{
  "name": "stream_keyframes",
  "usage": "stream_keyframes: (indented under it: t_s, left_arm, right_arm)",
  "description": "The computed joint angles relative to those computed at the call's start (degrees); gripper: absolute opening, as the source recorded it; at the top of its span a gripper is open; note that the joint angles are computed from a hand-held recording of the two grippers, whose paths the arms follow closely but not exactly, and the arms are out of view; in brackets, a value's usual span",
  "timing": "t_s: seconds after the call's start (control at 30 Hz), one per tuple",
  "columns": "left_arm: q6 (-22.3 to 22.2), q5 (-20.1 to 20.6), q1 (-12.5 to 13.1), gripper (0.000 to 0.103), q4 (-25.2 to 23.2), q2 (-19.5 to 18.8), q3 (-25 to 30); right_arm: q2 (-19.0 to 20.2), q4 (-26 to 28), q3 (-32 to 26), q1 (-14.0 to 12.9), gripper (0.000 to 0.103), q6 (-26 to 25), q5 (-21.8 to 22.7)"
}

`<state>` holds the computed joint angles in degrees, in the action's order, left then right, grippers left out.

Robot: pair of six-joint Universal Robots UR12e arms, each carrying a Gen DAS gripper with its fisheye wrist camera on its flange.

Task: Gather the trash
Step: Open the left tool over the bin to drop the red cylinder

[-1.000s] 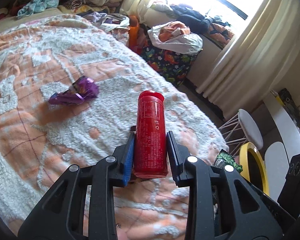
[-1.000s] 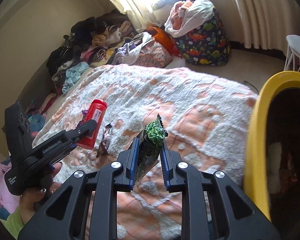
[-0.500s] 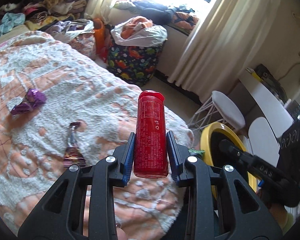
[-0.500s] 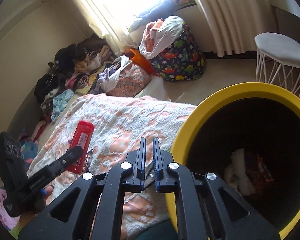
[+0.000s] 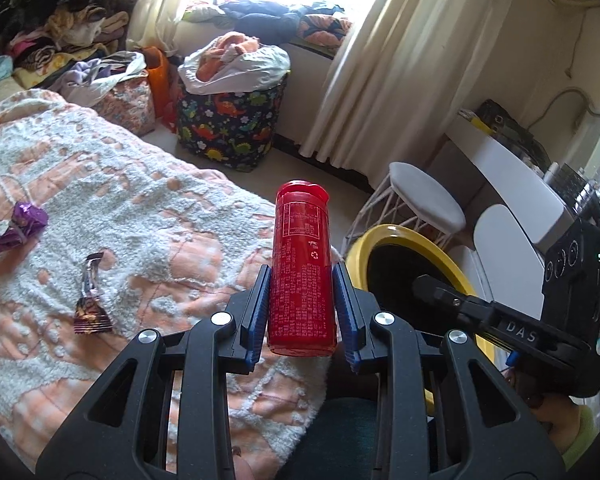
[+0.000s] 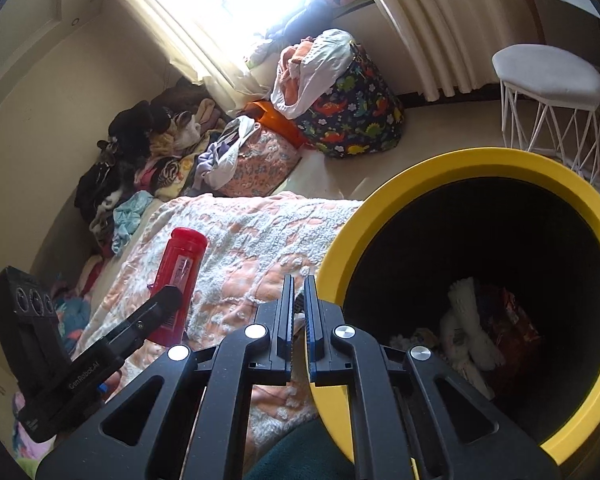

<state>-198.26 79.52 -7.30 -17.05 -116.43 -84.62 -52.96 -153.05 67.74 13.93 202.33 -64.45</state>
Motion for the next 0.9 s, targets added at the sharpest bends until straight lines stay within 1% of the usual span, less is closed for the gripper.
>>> stream_keyframes:
  t_s: [0.07,0.1,0.13,0.33,0.37,0.4,0.47,0.53,0.67,0.73,0.83,0.87,0.9]
  left_arm:
    - [1.09,-1.06,-0.35,0.024,-0.27,-0.27,0.5]
    - [1.73,-1.56,-0.59,0.024,-0.56,-0.45,0.83]
    - [2.4,-2.07,-0.83,0.024,-0.92,-0.66,1.23]
    - [6.1,-4.19,-2.29,0.024,-3.05,-2.04,3.53]
    - [6.58,-4.49,-2.45,0.024,-3.43,-2.2,3.8]
    - [7.11,-4.77,-2.67,0.024,-3.85,-2.44,4.15]
    - [7.93,-5.31,-3.01,0.024,-4.75,-2.86,4.73]
    - [8.78,-5.73,-3.32,0.024,-5.68,-3.32,5.39]
    - [10.6,-6.33,-3.99,0.024,-7.38,-4.14,6.56]
    - [11.25,-6.81,-4.19,0.024,-8.23,-4.53,7.13]
    - [11.99,-7.43,-4.43,0.024,-8.64,-5.04,7.82]
    - [12.23,-7.54,-4.51,0.025,-8.57,-5.17,7.96]
    - [12.42,-7.45,-4.57,0.032,-8.54,-5.24,8.05]
  right_arm:
    - [-0.26,-0.72,0.38,-0.25,0.014,1.02,-0.49]
    - [-0.48,-1.12,0.64,-0.39,0.022,1.35,-1.22]
    - [-0.66,-1.63,0.93,-0.51,0.026,1.77,-1.9]
    - [-1.53,-2.27,2.48,-1.52,0.027,4.51,-5.32]
    - [-1.57,-2.29,2.58,-1.71,0.032,4.93,-5.67]
    - [-1.7,-2.35,2.79,-1.86,0.034,5.38,-6.38]
    - [-1.92,-2.44,3.08,-2.01,0.035,5.96,-7.68]
    - [-2.13,-2.99,3.66,-2.34,0.04,6.86,-8.51]
    - [-2.37,-3.89,4.44,-2.87,0.042,8.37,-9.7]
    - [-2.58,-4.57,4.93,-3.05,0.049,9.13,-10.22]
    - [-2.78,-5.29,5.41,-3.27,0.051,9.65,-11.25]
    - [-2.95,-5.61,5.7,-3.38,0.053,9.62,-11.56]
    - [-3.06,-6.01,5.89,-3.38,0.056,9.72,-12.1]
